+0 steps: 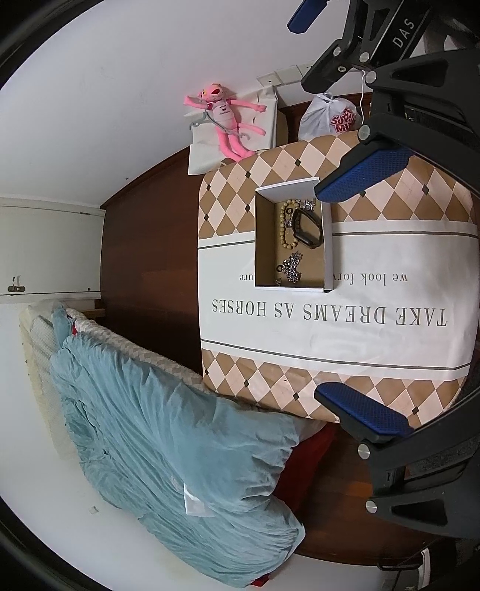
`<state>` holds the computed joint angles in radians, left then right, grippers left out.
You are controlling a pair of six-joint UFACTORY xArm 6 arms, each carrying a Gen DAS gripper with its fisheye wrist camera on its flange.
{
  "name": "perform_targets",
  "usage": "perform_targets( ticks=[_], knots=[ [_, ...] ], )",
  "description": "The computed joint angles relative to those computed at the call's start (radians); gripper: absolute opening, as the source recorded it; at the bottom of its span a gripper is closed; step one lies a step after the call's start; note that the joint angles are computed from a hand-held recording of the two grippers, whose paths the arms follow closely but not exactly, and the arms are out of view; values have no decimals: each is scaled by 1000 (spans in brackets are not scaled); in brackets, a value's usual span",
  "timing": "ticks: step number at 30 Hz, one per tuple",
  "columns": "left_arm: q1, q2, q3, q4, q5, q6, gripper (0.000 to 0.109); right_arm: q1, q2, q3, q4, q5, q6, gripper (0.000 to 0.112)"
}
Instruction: Organize jewelry
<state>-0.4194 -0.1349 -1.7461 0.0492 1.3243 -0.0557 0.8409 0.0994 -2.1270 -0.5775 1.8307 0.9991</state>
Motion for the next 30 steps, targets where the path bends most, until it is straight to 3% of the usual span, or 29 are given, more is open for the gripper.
perform_targets(
  ticks=[30],
  knots=[
    [8, -27, 51, -1, -23, 8, 99, -5, -17, 46, 37, -15, 17, 103]
  ],
)
